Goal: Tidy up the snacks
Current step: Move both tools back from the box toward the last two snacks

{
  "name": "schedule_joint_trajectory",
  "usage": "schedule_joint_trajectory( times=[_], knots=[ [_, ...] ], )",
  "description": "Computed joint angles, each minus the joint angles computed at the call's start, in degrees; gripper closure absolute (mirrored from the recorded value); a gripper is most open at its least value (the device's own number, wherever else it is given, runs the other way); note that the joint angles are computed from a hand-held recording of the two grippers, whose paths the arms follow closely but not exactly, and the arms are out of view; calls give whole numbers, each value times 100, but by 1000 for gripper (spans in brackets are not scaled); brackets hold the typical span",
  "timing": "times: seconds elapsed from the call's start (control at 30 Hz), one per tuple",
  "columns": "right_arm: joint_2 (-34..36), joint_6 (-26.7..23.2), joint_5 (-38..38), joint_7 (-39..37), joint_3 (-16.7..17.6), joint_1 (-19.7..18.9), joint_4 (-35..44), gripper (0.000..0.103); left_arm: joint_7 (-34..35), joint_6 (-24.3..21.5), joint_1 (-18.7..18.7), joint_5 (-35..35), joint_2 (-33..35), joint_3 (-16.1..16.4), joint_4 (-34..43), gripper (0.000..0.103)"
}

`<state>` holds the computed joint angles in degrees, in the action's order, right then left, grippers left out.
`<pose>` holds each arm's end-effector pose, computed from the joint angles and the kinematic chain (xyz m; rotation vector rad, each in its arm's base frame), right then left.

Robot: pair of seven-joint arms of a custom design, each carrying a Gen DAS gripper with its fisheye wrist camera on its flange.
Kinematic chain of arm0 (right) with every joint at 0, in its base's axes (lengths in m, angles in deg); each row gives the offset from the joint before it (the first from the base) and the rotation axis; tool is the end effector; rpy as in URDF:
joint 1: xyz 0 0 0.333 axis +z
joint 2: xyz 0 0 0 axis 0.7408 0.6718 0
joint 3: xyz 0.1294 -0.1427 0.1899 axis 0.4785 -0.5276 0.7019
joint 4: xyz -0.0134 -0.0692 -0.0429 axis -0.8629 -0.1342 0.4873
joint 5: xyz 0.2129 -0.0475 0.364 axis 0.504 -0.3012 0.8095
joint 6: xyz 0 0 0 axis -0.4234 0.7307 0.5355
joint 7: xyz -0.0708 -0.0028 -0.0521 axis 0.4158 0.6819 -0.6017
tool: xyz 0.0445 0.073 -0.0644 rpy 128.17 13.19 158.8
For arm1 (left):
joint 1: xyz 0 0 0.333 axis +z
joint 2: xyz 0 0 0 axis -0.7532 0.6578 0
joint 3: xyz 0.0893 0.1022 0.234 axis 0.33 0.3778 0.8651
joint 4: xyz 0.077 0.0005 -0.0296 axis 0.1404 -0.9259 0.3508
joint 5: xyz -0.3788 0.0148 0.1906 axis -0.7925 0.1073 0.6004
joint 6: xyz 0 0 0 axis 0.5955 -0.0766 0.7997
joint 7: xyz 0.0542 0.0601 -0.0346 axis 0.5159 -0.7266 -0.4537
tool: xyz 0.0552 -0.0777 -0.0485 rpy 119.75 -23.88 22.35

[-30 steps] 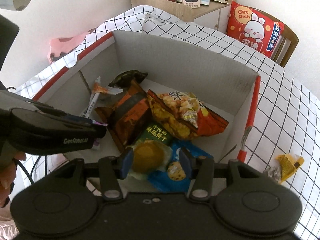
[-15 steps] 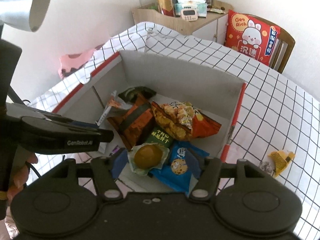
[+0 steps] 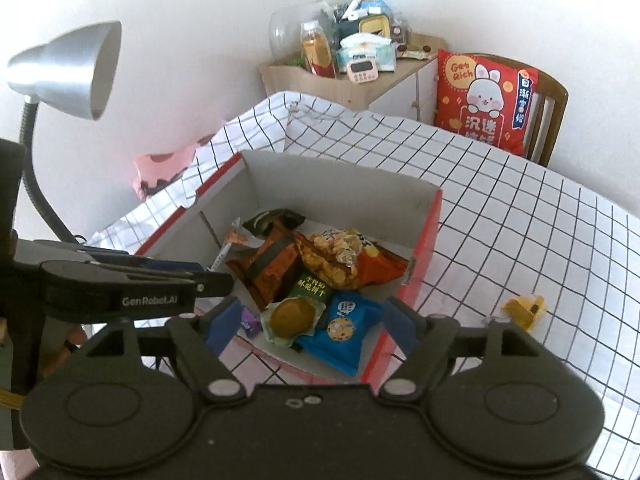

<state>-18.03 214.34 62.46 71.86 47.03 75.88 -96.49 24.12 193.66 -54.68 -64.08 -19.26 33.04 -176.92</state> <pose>0.6470 0.3894 0.4589 -1.8896 1.4618 -0.2684 0.6503 -0.1936 0.4532 -1.8581 1.9799 -0.8354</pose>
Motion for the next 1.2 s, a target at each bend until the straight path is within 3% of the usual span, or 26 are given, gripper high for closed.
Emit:
schedule_joint_trajectory(
  times=[0.03, 0.23, 0.37, 0.6, 0.8, 0.97, 1.2],
  knots=[
    [-107, 86, 24, -26, 9, -21, -144, 21, -30, 80, -15, 6, -35, -9, -48, 44],
    [-803, 576, 212, -146, 59, -183, -1067, 17, -189, 427, -171, 105, -242, -70, -269, 44],
    [-1222, 799, 455, -285, 134, -354, -1623, 13, -353, 645, -309, 266, -326, -105, -384, 37],
    [-1828, 1147, 829, -607, 181, -601, -2489, 11, -940, 950, -615, 938, -288, -97, -408, 36],
    [-2174, 1429, 1171, -871, 173, -794, -3049, 11, -1511, 920, -802, 1289, -89, -131, -204, 29],
    [-2338, 1602, 1393, -1030, 132, -927, -3353, 1, -2054, 830, -1041, 1662, 221, -85, 114, 29],
    [-2176, 1475, 1363, -913, -19, -1127, -3243, 0, -2997, 480, -1508, 2423, 885, 128, 871, 29]
  ],
)
